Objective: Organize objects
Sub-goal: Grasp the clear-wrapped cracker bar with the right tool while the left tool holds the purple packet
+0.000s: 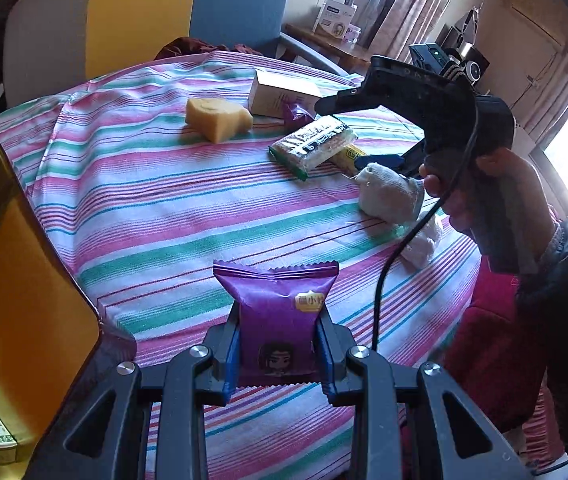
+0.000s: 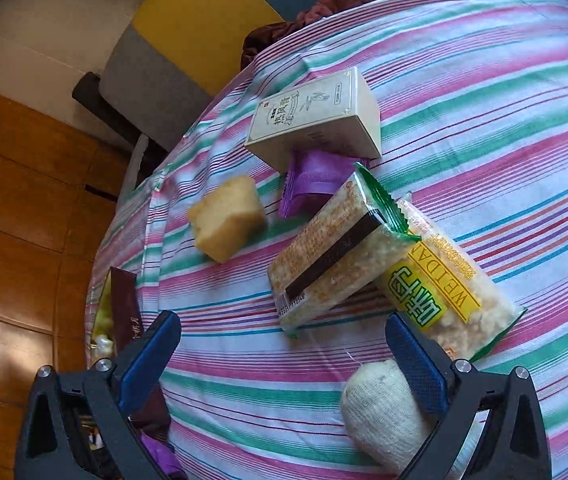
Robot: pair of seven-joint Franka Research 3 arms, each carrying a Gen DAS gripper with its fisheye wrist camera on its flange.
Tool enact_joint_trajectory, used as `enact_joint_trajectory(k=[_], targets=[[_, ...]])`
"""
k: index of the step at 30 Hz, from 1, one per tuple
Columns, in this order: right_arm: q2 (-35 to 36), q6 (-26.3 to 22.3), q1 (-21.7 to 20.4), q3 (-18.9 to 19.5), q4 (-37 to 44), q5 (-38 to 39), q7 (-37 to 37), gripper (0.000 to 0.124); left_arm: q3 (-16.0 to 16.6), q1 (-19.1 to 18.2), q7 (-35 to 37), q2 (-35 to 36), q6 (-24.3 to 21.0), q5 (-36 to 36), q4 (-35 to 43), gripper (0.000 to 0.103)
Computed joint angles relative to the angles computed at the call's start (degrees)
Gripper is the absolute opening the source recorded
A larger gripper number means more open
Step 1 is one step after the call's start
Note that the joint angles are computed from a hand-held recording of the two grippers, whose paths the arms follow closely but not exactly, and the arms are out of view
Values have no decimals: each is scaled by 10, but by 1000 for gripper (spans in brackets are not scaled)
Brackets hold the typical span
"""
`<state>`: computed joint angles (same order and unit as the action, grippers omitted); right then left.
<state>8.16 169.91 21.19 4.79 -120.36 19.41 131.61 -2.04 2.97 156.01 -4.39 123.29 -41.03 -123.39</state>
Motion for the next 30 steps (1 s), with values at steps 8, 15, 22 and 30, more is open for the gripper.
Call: enact_joint_trajectory(k=[8, 15, 22, 30], targets=[[27, -7, 12, -20, 27, -43, 52, 103, 3, 6, -8, 7, -18, -6, 12, 31], [58, -4, 22, -38, 55, -73, 74, 103, 4, 16, -16, 13, -29, -7, 22, 31], [99, 31, -82, 101, 105, 60, -177, 103, 4, 22, -25, 12, -38, -6, 25, 31], [116, -68, -183, 230, 155, 298, -449, 103, 9, 29, -22, 11, -50, -19, 33, 31]])
